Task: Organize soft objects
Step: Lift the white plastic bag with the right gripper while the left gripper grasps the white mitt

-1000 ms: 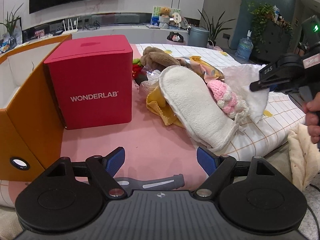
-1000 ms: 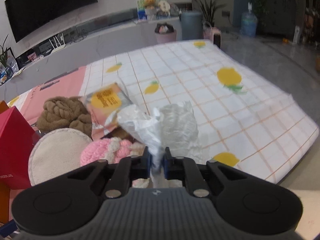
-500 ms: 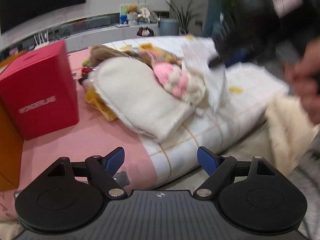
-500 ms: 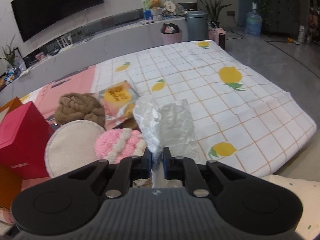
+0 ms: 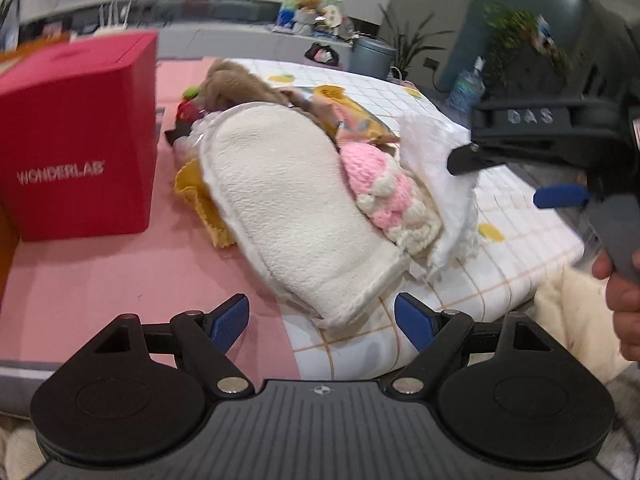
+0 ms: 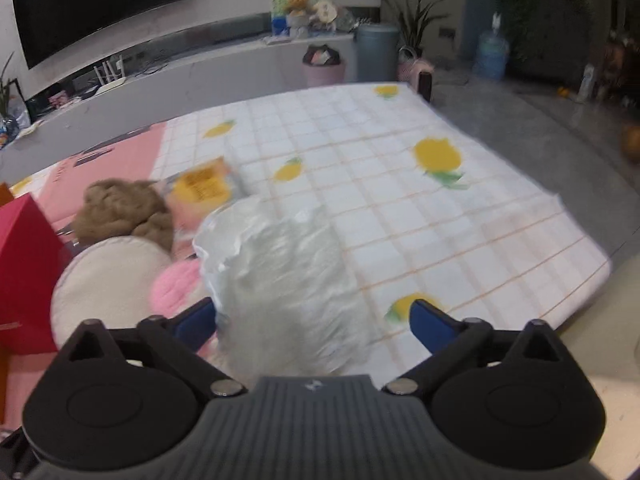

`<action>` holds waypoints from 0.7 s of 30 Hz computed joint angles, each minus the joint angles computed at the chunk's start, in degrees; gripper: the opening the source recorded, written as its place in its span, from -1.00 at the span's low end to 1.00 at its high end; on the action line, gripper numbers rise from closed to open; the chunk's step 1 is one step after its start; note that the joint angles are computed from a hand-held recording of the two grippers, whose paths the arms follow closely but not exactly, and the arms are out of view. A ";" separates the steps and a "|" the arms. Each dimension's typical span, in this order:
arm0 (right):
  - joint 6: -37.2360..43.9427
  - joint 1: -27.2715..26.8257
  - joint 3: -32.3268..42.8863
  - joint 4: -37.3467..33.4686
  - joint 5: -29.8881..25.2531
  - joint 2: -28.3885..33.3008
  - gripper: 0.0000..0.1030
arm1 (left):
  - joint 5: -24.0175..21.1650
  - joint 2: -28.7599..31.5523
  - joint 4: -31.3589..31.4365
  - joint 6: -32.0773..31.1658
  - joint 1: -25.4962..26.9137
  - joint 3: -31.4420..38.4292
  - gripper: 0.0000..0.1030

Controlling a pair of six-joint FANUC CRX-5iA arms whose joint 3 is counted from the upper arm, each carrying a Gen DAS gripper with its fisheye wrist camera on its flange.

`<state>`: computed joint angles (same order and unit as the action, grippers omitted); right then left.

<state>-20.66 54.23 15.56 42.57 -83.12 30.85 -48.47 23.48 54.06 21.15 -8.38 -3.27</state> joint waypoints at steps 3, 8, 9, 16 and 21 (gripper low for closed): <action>-1.06 -1.82 -4.88 -0.19 6.74 -3.39 0.95 | 0.05 0.75 -0.55 0.55 0.02 1.13 0.88; 1.99 -6.18 -11.26 -5.21 19.61 -8.81 0.95 | -4.03 2.84 -0.41 1.87 0.55 4.08 0.88; 2.46 -6.83 -11.55 -6.33 20.66 -9.10 0.95 | -5.18 3.38 0.24 1.95 0.68 4.61 0.88; 2.14 -9.08 -13.90 -9.07 27.87 -9.56 0.95 | -6.13 4.71 2.06 6.42 1.25 5.74 0.13; -1.53 -8.76 -15.97 -6.05 29.97 -10.01 0.65 | -5.69 4.49 5.31 3.30 1.99 2.95 -0.43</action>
<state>-22.19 45.48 -0.41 36.52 -53.15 20.84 -54.16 27.98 59.37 24.45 -6.39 -0.32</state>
